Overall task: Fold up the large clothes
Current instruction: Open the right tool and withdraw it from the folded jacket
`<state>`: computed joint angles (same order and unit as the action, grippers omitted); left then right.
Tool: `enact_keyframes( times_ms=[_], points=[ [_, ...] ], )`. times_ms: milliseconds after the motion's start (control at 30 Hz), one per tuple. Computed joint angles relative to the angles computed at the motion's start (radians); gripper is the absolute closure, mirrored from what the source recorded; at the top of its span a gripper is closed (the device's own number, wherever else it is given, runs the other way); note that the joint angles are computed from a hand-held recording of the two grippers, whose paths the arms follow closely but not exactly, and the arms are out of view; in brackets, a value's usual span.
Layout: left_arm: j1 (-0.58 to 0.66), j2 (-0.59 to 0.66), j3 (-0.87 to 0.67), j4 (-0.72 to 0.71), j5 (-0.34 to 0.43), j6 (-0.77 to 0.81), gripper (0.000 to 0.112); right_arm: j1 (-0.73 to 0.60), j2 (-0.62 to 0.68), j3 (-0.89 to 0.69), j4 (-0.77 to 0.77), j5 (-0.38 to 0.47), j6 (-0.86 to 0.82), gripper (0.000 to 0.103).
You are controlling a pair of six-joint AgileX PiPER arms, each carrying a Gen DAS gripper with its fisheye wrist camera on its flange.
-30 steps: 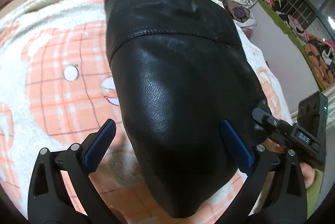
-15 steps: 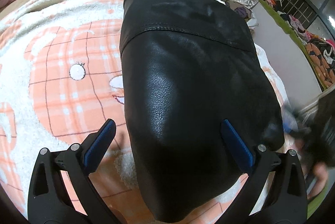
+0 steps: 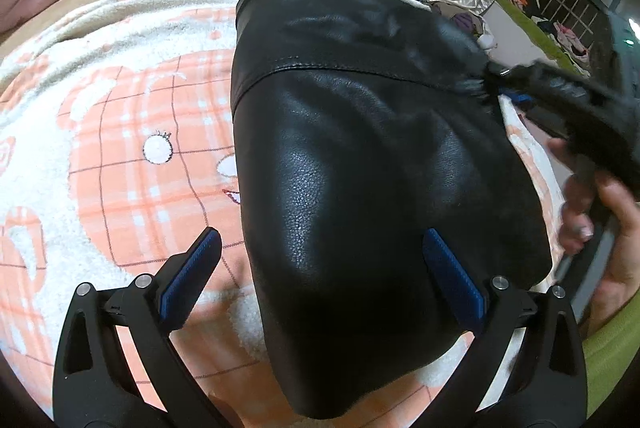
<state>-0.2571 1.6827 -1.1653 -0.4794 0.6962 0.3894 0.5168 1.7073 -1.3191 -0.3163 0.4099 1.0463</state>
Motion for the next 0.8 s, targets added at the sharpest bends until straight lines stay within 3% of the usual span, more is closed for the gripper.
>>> enact_keyframes(
  times_ms=[33, 133, 300, 433, 533, 700, 800],
  points=[
    [0.003, -0.002, 0.005, -0.023, 0.003, 0.020, 0.018, -0.012, -0.028, 0.028, 0.019, -0.028, -0.017, 0.092],
    [-0.007, -0.004, 0.026, -0.047, -0.017, 0.040, 0.018, -0.024, -0.039, 0.046, 0.038, -0.007, -0.037, 0.091],
    [0.003, 0.013, 0.027, -0.084, -0.012, 0.059, 0.018, -0.086, 0.023, 0.105, 0.293, -0.091, -0.207, 0.086],
    [-0.008, 0.004, 0.035, -0.062, -0.021, 0.050, 0.018, -0.091, 0.033, 0.118, 0.302, -0.097, -0.207, 0.080],
    [-0.019, -0.004, 0.037, -0.040, -0.029, 0.025, 0.018, -0.070, 0.020, 0.108, 0.189, -0.068, -0.093, 0.078],
    [-0.021, -0.009, 0.038, -0.039, -0.026, 0.021, 0.018, 0.002, 0.010, 0.066, -0.051, 0.048, 0.107, 0.073],
    [-0.026, -0.018, 0.042, -0.026, -0.026, 0.016, 0.018, 0.033, -0.003, 0.075, -0.131, 0.091, 0.188, 0.062]
  ],
)
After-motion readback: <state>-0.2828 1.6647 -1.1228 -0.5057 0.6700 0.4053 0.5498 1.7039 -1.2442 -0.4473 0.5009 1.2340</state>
